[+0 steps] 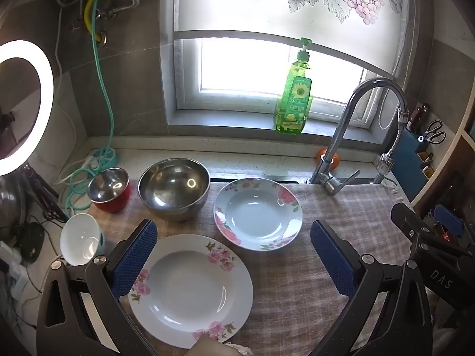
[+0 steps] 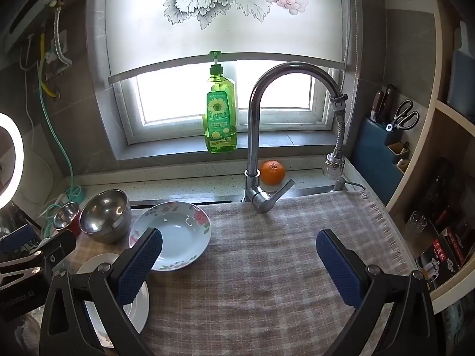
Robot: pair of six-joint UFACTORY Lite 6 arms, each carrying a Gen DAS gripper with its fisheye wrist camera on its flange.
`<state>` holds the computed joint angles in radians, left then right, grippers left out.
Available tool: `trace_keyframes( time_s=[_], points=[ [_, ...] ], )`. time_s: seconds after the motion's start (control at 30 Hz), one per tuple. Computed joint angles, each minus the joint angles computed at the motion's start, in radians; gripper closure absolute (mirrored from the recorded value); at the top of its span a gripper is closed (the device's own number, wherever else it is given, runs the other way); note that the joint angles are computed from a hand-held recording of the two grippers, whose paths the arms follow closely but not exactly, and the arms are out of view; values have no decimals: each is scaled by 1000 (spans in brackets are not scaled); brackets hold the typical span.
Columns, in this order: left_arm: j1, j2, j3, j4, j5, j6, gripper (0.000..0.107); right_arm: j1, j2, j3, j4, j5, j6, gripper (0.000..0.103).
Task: Organize plates and bowls
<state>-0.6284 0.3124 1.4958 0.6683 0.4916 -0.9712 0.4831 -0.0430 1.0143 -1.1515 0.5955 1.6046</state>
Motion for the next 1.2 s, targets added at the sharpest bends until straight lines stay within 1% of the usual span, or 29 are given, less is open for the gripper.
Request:
trace_keyframes(
  time_s=[0.07, 0.2, 0.23, 0.3, 0.33, 0.37, 0.5, 0.9, 0.93, 1.07, 1.13, 1.2],
  points=[
    [12, 25, 22, -46, -6, 40, 4, 1, 0, 1, 1, 1, -1, 0],
    [9, 47, 43, -40, -4, 37, 4, -3, 5, 6, 13, -3, -19, 0],
    [20, 40, 46, -69, -2, 78, 4, -7, 6, 7, 18, -7, -26, 0],
    [19, 57, 65, -78, -2, 89, 4, -15, 9, 11, 27, -13, -41, 0],
    [19, 59, 61, -67, -14, 81, 4, 4, 3, 7, 0, 9, -8, 0],
    [16, 24, 15, -46, -21, 46, 4, 2, 4, 7, 0, 7, -9, 0],
    [16, 26, 10, -44, -33, 43, 4, -10, 2, 4, 5, -6, -18, 0],
    [11, 37, 34, -48, -22, 45, 4, -20, 36, 25, -11, -16, -7, 0],
    [15, 46, 53, -71, -15, 70, 4, -19, 37, 25, -12, -15, -6, 0],
    [14, 55, 68, -77, -12, 74, 4, -19, 34, 24, -7, -19, -13, 0],
    [14, 46, 54, -68, -16, 64, 4, -23, 36, 22, -11, -23, -12, 0],
    [15, 44, 53, -72, -17, 68, 4, -9, 49, 36, -14, -9, -5, 0]
  ],
)
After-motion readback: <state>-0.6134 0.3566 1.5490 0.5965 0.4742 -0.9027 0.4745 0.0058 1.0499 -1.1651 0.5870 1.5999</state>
